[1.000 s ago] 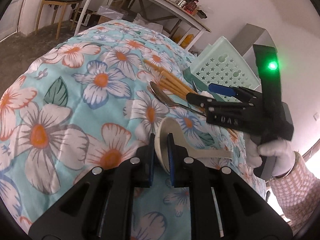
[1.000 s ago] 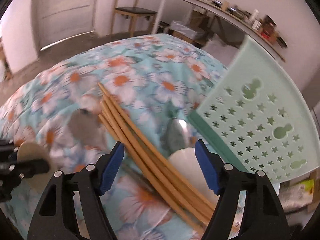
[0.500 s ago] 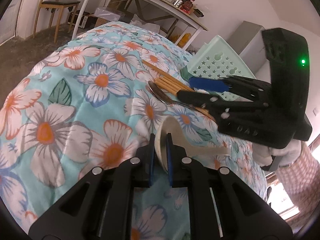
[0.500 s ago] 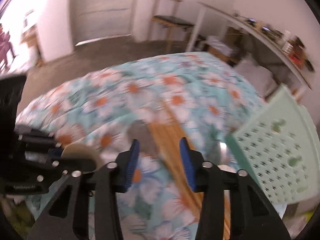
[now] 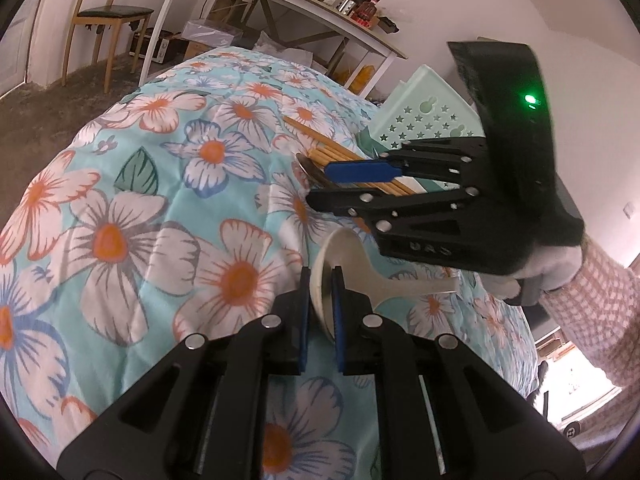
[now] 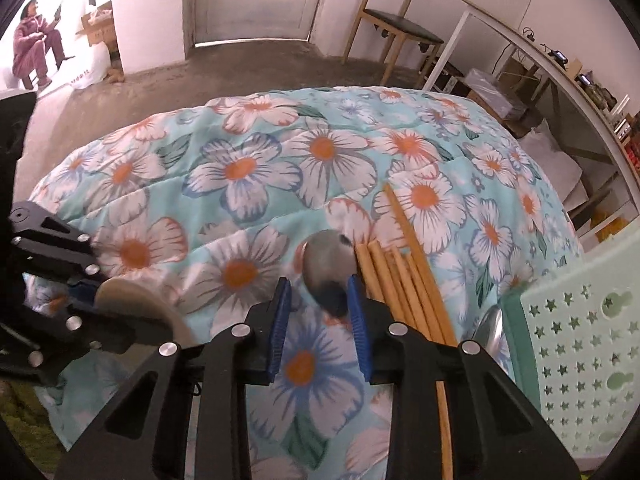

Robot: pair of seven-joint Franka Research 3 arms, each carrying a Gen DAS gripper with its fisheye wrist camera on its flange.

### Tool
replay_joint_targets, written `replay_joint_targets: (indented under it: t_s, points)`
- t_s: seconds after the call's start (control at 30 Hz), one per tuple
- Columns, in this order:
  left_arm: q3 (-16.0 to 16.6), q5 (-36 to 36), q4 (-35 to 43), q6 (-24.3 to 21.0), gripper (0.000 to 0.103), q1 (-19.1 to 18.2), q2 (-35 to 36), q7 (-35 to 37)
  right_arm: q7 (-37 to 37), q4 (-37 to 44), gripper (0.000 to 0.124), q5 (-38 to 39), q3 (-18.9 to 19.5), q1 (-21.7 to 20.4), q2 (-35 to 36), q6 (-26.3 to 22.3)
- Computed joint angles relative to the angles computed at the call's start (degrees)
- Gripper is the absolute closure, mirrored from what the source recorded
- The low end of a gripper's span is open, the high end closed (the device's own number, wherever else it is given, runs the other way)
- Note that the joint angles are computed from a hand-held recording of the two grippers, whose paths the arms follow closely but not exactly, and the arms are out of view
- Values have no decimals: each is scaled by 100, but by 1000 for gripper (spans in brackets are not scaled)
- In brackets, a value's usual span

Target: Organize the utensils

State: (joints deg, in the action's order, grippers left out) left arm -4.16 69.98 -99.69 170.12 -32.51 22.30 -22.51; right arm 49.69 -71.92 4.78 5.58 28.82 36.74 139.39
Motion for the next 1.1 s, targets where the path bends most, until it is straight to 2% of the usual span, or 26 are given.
replay_joint_targets:
  t_s: [0.13, 0.27, 0.33, 0.37, 0.43, 0.57, 0.67, 0.77, 0.93, 1.1]
  points:
    - [9, -36, 55, -18, 94, -5, 53, 35, 6, 174, 95, -42, -14, 53, 157, 91]
    - [97, 219, 13, 46, 94, -77, 23, -276, 105, 189, 96, -63, -47, 112, 221, 318]
    - [72, 278, 35, 6, 94, -73, 32, -314, 110, 176, 103, -33, -19, 105, 238, 428]
    - [67, 316, 37, 1, 94, -72, 32, -353, 114, 171, 112, 9, 6, 88, 239, 461]
    - [50, 371, 50, -15, 94, -67, 42, -418, 145, 105, 119, 119, 54, 45, 198, 623]
    - [-5, 441, 18, -85, 94, -46, 16, -481, 57, -45, 120, 627, 297, -222, 4, 771]
    - [-56, 450, 5, -157, 94, -29, -7, -481, -42, -406, 120, 1212, 515, -516, -341, 1120]
    - [-117, 372, 2, -261, 94, -9, -33, -405, -237, -951, 121, 2117, 817, -952, -808, 1580]
    - [-171, 346, -40, -536, 95, -25, -153, -423, -1019, -2049, 120, 4070, 1293, -1687, -1648, 2365]
    - [-261, 356, -85, -927, 97, 8, -319, -452, -1789, -2651, 119, 5530, 1306, -1901, -2096, 2662]
